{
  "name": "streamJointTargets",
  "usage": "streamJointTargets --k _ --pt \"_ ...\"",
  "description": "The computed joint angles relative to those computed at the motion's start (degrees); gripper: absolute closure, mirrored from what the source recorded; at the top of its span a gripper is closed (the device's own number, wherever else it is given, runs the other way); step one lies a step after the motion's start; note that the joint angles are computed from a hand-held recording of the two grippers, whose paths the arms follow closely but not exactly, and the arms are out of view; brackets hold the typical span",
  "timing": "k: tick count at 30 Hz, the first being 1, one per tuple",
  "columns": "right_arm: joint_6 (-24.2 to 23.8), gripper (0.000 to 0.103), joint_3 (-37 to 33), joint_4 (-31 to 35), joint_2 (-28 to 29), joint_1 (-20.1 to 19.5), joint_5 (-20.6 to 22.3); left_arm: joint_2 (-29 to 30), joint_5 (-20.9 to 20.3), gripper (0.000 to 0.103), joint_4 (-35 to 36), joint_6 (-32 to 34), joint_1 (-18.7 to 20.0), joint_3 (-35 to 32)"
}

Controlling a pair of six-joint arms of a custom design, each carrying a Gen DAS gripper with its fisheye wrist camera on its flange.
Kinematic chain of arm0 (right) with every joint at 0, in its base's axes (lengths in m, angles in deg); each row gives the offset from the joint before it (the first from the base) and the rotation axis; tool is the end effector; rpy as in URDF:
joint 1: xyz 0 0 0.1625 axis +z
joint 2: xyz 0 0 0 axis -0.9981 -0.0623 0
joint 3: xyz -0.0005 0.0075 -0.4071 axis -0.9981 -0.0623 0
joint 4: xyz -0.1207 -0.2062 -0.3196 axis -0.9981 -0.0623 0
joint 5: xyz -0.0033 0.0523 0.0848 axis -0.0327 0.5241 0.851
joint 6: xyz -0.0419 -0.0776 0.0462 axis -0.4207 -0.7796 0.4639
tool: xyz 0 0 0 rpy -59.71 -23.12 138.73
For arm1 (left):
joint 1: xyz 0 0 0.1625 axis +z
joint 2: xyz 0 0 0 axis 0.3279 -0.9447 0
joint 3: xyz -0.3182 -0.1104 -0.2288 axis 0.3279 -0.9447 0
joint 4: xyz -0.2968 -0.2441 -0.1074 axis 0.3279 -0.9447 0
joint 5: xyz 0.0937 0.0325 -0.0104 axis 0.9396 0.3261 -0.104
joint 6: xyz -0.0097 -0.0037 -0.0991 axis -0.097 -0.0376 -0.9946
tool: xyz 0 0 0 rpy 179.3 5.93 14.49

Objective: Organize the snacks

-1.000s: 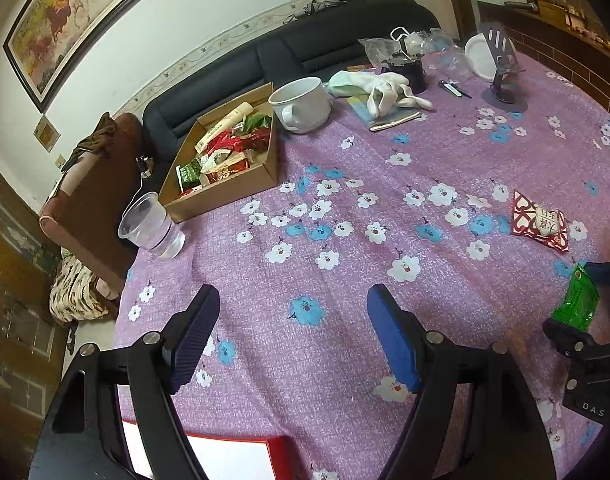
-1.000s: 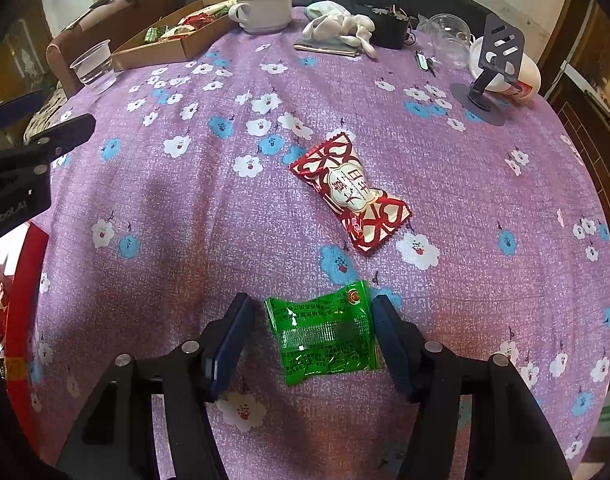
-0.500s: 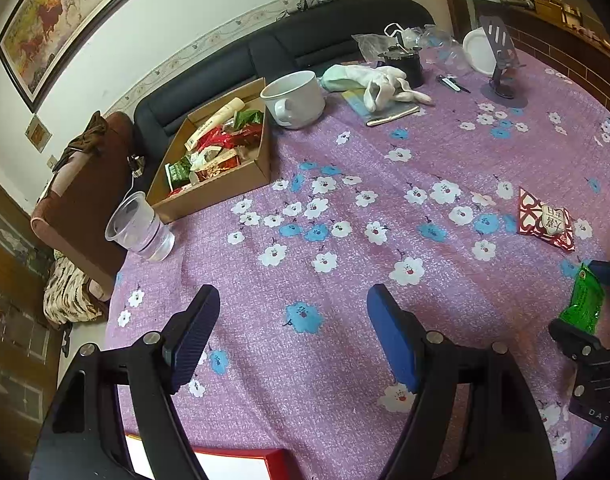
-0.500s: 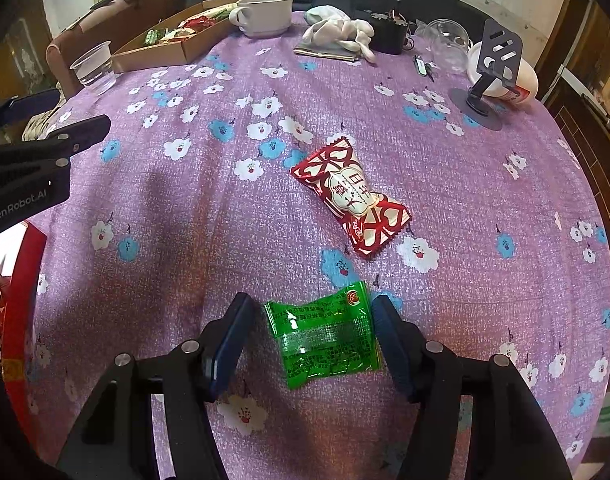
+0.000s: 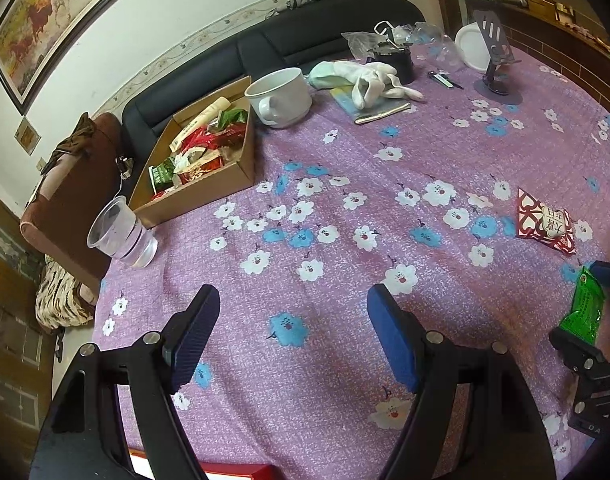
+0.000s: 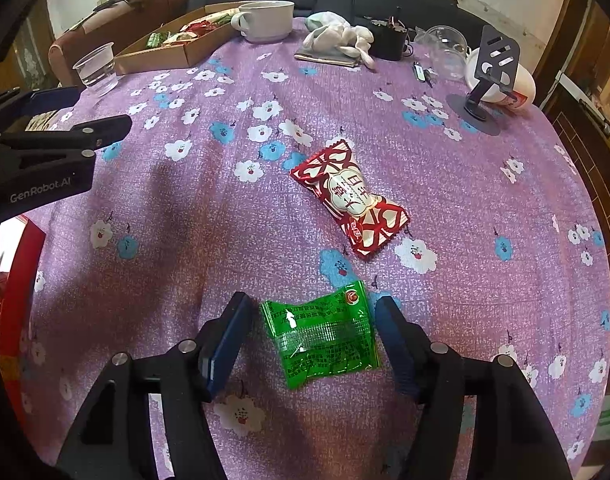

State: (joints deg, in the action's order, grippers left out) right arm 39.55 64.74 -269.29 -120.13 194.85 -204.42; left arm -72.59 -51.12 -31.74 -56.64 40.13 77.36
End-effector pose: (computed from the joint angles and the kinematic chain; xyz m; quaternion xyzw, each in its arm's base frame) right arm 0.2459 -0.5656 0.0116 0.0761 -0.8805 0.2357 0.4041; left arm -0.1352 -0.6404 0.1719 0.3864 0.7829 -0.2287 0.4307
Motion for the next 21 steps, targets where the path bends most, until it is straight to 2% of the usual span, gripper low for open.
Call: streamJointTargets --k 11,21 --pt "-1.36 0.027 0.51 -3.39 0.49 -0.10 -0.55 -0.03 1.17 0.027 0.19 -0.07 0.08 0.30" --pt "-2.24 0.026 0.96 -5.23 0.68 -0.13 -0.37 1.36 1.25 0.027 0.98 -0.07 0.58 -1.07"
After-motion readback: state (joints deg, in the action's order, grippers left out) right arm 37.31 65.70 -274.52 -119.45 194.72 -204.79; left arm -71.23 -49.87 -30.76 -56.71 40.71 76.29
